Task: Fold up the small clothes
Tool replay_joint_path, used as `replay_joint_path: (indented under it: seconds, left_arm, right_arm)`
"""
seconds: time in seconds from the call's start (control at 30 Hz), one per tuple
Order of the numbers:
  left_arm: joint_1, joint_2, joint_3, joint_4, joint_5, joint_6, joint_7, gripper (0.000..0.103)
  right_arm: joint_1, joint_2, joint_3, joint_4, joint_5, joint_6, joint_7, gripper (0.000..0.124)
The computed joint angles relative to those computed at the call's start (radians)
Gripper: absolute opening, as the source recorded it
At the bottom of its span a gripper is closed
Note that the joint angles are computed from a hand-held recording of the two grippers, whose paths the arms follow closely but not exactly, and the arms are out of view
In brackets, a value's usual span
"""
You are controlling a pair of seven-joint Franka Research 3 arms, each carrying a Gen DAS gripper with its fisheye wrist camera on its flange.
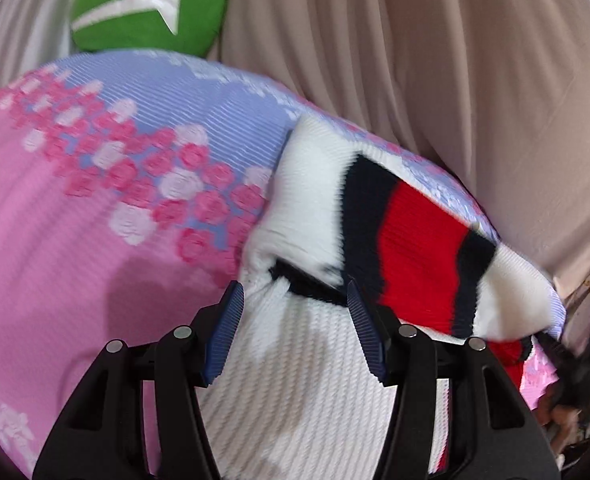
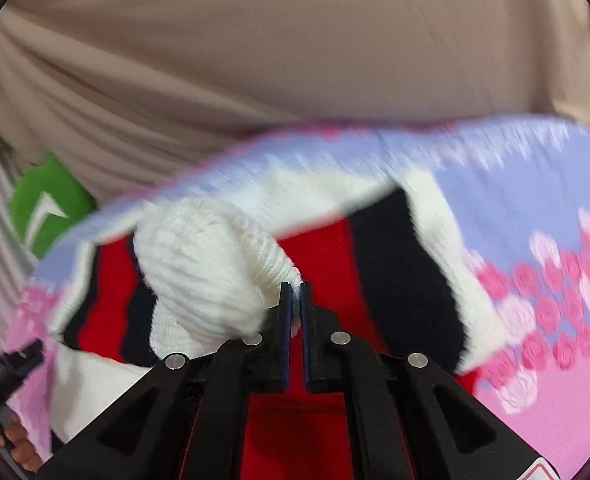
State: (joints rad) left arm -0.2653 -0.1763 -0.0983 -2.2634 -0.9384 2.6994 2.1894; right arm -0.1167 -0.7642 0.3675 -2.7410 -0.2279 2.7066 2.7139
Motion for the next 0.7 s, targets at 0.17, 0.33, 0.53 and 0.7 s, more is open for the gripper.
replay_joint_path:
  seconds: [0.17, 0.33, 0.53, 0.7]
  left_arm:
    - [0.024, 0.090, -0.015, 0.097, -0.021, -0.138, -0.039, 0.056]
    - [0.054, 0.090, -0.034, 0.103, -0.088, -0.190, -0.039, 0.059]
    - [0.056, 0.116, -0.065, 0.111, -0.060, -0.128, -0.098, 0.059]
    - [0.048, 0.149, -0.090, 0.139, -0.020, -0.042, -0.146, 0.021]
  right_arm:
    - [0.031, -0.096, 0.001, -0.106, 0.041, 0.096, 0.028, 0.028]
    - [0.025, -0.118, 0.001, -0.156, 0.087, 0.218, 0.002, 0.052]
    - [-0.027, -0.053, 0.020, -0.129, 0.152, 0.325, -0.059, 0.060]
    - [-0.026, 0.072, 0.003, 0.009, 0.145, 0.160, -0.093, 0.008]
